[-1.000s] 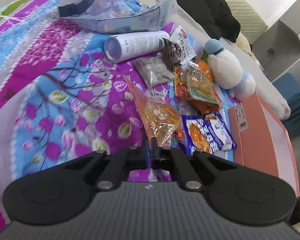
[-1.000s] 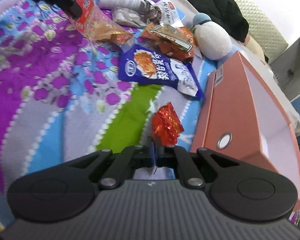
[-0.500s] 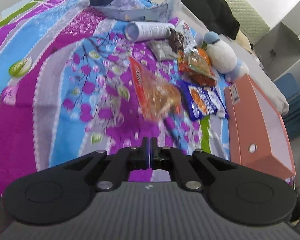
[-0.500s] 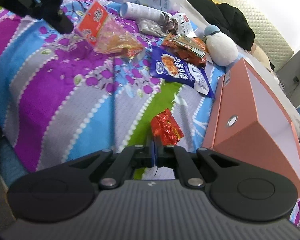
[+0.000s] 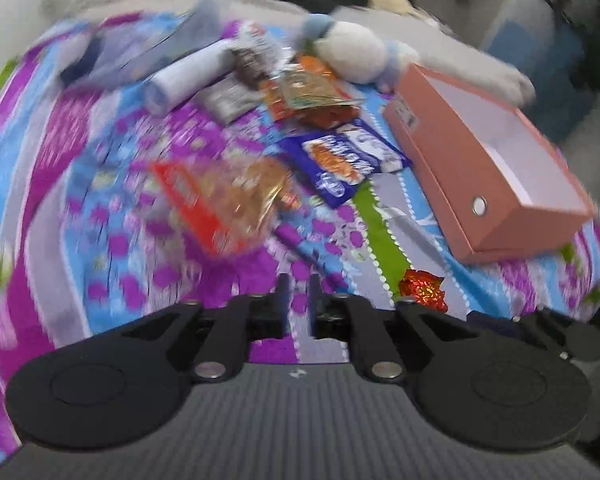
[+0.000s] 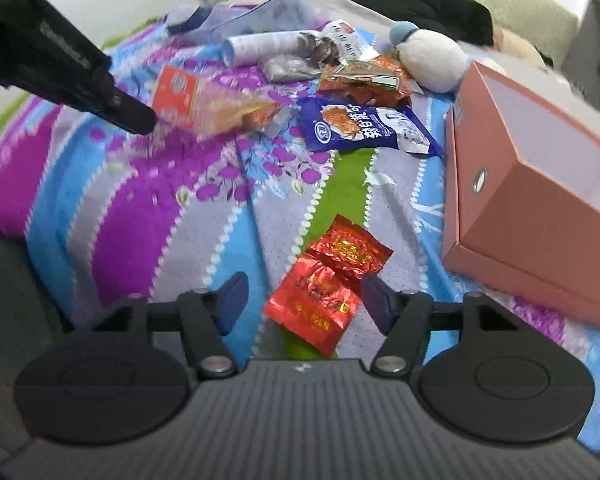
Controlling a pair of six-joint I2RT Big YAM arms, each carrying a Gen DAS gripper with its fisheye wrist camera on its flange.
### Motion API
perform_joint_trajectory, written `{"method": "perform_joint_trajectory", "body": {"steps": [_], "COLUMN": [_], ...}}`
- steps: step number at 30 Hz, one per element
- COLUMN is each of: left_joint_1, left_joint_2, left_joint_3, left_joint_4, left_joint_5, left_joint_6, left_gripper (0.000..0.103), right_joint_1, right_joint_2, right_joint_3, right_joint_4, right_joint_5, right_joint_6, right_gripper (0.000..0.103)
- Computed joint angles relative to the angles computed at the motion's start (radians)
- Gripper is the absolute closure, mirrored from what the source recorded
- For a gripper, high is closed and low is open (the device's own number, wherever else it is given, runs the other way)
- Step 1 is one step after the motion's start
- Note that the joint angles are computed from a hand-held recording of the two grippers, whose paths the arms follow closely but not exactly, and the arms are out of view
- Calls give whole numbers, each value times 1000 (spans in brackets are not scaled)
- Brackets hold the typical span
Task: Organize snacks
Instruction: 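Lift the snack bag with the left gripper while the right gripper lifts the red candy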
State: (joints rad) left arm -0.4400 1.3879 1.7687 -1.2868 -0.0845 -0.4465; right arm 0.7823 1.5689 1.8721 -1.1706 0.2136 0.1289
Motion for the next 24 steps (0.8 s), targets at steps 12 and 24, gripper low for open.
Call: {"method": "perform_joint_trajectory", "body": {"steps": [12,24], "left_joint_1": [21,112], "left_joint_2": [233,410], "left_joint_3": [267,414], "left_joint_4": [-121,-168], "left_joint_5": [-16,-16], "left_joint_6": [418,737], "left_gripper": [13,10], "right_joint_1": [-67,-119], "right_joint_2": [47,126], "right_joint_3": [52,126], "right_joint_4": [-25,-59], "right_joint_5": [-50,-148], "right_joint_6": [282,385], "right_gripper": [26,20]}}
